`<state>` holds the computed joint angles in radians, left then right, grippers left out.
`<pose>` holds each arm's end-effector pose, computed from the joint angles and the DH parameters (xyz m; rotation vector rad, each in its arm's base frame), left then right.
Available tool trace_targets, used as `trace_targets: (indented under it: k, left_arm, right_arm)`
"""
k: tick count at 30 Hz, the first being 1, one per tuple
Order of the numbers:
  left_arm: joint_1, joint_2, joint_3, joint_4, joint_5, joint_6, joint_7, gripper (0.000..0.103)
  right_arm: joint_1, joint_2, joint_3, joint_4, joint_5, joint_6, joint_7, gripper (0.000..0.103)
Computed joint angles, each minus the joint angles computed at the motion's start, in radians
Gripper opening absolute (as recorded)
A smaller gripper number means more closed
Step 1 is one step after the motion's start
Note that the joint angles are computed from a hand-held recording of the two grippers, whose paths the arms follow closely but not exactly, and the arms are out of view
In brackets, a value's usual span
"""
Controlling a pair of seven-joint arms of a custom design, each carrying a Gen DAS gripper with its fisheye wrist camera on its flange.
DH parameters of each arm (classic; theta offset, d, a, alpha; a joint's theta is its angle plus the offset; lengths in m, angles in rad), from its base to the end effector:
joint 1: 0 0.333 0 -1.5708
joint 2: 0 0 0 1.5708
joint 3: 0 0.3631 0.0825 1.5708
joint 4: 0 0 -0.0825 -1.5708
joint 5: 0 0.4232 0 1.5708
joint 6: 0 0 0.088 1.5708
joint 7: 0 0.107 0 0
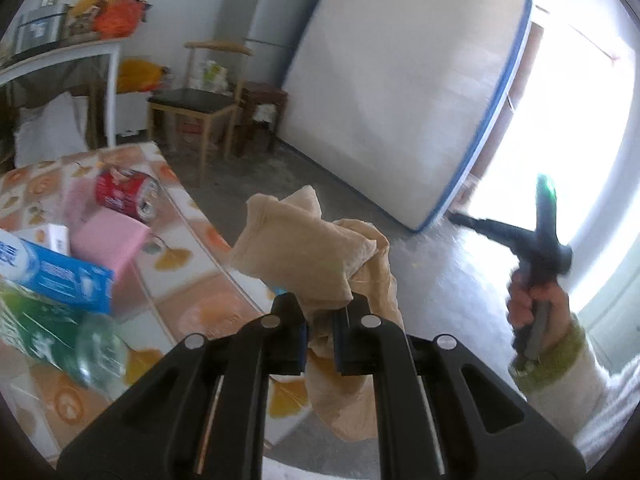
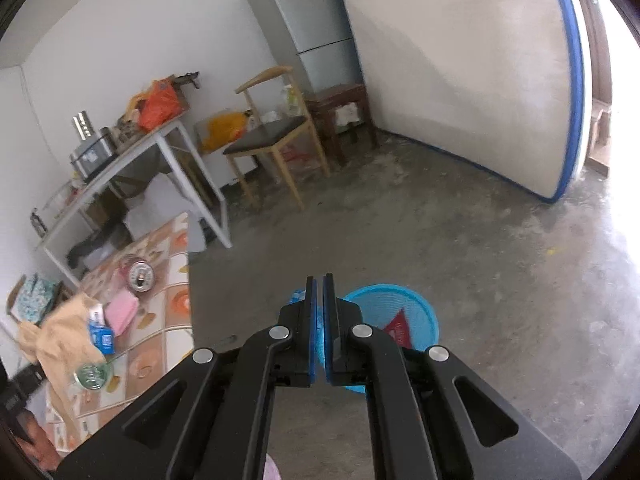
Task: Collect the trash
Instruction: 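Carry the tan paper and blue Yakult bag with both grippers over the blue basket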
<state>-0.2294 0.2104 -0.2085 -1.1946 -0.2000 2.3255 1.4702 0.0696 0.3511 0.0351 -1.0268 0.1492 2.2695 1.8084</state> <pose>0.6396 -0.2762 0.8305 -1.5973 2.0491 -1.2913 0.7366 0.0738 0.8094 -1.4587 1.7522 -0.4684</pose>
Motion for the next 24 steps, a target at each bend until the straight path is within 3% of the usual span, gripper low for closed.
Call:
trace_targets:
  k: [7,17,24]
  left_arm:
    - [0.01,-0.044,-0.012,-0.112,-0.085,-0.006,0.005,0.008]
    - [0.026,-0.062,-0.029,-0.151,-0.222,-0.04,0.097,0.008]
    - [0.036,-0.133,-0.011,-0.243,-0.262,-0.01,0.123,0.008]
  right_arm:
    - [-0.015,0.083,0.031,0.116,0.077,-0.063,-0.022,0.003]
    - [-0.046,0.02,0.043,-0.01,0.172,-0.042,-0.031,0.003]
    - [-0.056,0.081,0.081,0.076,0.288,-0.107,-0.103,0.003]
